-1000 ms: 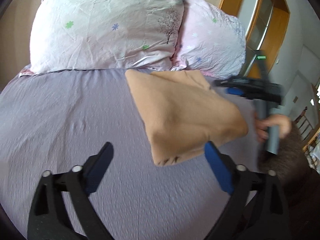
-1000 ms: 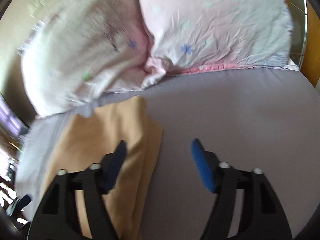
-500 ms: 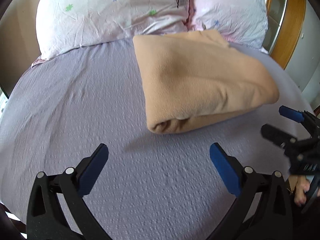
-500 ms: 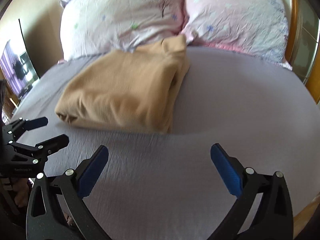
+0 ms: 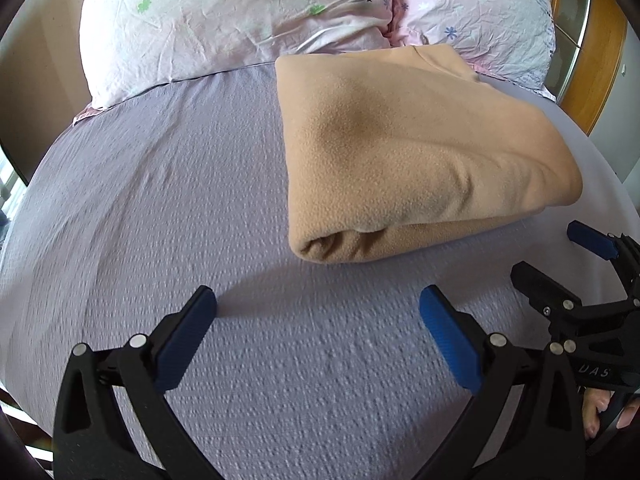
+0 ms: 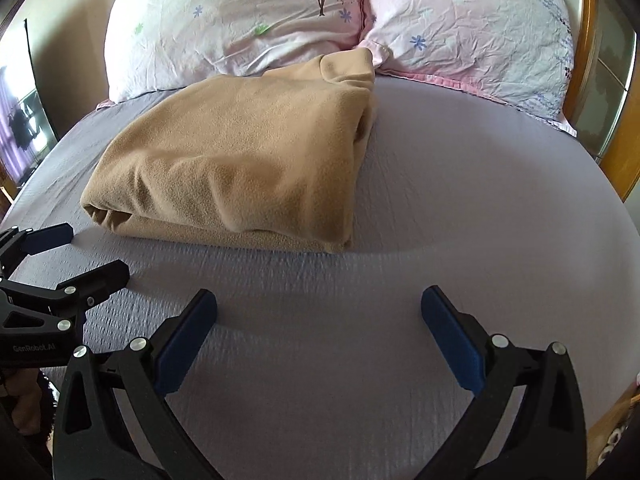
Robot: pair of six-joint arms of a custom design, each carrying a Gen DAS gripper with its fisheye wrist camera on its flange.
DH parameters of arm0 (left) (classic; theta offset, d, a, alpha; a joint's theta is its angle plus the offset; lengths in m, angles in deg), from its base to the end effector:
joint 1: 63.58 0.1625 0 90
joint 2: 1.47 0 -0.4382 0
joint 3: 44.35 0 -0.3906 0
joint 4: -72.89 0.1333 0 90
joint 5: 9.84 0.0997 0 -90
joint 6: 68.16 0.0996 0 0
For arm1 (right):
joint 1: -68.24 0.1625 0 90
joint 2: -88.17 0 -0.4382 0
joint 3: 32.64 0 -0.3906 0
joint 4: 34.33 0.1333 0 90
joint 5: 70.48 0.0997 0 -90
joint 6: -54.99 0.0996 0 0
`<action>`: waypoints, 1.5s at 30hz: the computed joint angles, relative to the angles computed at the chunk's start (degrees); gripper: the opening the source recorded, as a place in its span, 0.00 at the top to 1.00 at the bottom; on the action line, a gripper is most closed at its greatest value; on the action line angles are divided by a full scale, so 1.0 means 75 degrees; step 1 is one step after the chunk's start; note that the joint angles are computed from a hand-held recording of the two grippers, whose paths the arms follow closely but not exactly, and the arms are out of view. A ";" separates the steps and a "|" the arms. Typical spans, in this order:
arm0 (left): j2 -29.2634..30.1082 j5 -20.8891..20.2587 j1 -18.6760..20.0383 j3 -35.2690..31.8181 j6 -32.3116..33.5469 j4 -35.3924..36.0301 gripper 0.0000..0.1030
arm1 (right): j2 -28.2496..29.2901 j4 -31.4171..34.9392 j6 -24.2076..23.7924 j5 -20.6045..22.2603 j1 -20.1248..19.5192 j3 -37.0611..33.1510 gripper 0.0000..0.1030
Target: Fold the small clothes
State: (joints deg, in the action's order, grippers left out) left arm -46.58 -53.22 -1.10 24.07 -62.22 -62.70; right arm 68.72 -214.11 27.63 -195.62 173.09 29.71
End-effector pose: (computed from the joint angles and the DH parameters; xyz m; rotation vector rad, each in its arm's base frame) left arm -0.1808 -0.7923 0.2929 0.4827 2.2943 -0.6403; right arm 0.2854 -0.7798 0.0596 0.5342 -2.2621 0.9130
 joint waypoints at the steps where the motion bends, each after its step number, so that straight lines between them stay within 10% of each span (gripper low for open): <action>1: -0.0001 0.0000 0.0002 0.0006 0.0002 -0.0021 0.02 | 0.0003 -0.0010 0.0005 -0.0004 0.0003 0.0002 0.01; 45: -0.0026 0.0012 -0.0014 0.0118 0.0171 -0.0331 0.02 | 0.0007 -0.0101 -0.0035 0.0014 -0.0003 0.0004 0.01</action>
State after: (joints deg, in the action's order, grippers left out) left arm -46.77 -53.13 -1.21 24.95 -60.94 -65.18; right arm 68.77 -214.87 27.37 -195.52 173.07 29.74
